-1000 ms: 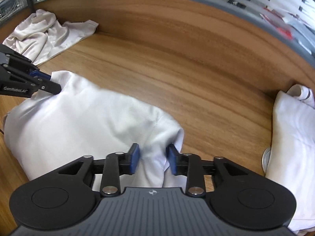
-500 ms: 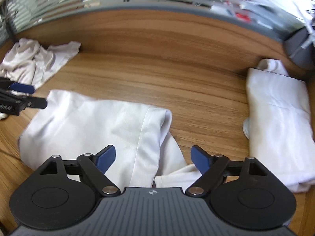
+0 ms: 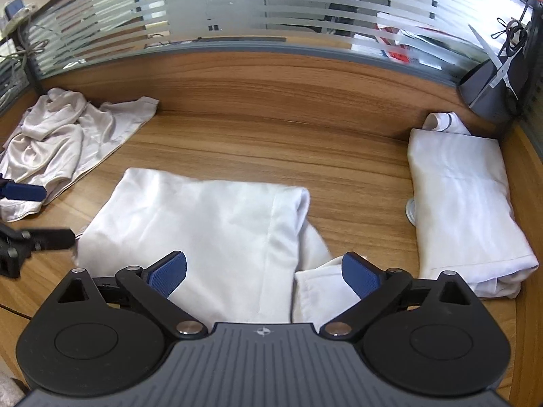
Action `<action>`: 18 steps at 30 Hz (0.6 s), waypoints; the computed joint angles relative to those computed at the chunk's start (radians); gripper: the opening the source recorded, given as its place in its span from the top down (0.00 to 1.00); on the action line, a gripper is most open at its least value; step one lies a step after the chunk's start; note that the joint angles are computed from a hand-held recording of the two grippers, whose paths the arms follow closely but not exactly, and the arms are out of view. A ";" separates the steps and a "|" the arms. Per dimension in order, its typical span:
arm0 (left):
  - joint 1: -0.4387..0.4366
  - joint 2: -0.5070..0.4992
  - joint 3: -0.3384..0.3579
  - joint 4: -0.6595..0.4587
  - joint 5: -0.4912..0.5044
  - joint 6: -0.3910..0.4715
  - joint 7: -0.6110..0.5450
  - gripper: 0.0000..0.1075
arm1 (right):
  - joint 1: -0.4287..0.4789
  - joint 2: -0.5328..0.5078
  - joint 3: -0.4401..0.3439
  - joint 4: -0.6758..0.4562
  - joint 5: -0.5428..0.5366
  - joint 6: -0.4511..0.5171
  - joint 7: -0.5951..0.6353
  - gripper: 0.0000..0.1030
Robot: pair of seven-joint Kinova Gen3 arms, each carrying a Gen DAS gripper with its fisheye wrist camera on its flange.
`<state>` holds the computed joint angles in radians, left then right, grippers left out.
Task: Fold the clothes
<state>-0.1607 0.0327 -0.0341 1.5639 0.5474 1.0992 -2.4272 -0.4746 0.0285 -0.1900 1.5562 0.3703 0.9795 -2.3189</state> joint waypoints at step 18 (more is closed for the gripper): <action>-0.103 -0.063 -0.099 0.064 0.014 0.053 0.044 0.04 | -0.018 0.147 0.014 0.005 -0.187 -0.209 0.367 0.56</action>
<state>-0.2639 -0.0299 -0.1331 1.6284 0.5612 1.1523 -2.3834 -0.4924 0.1760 -0.1758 1.5610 0.1833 0.7710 -1.9515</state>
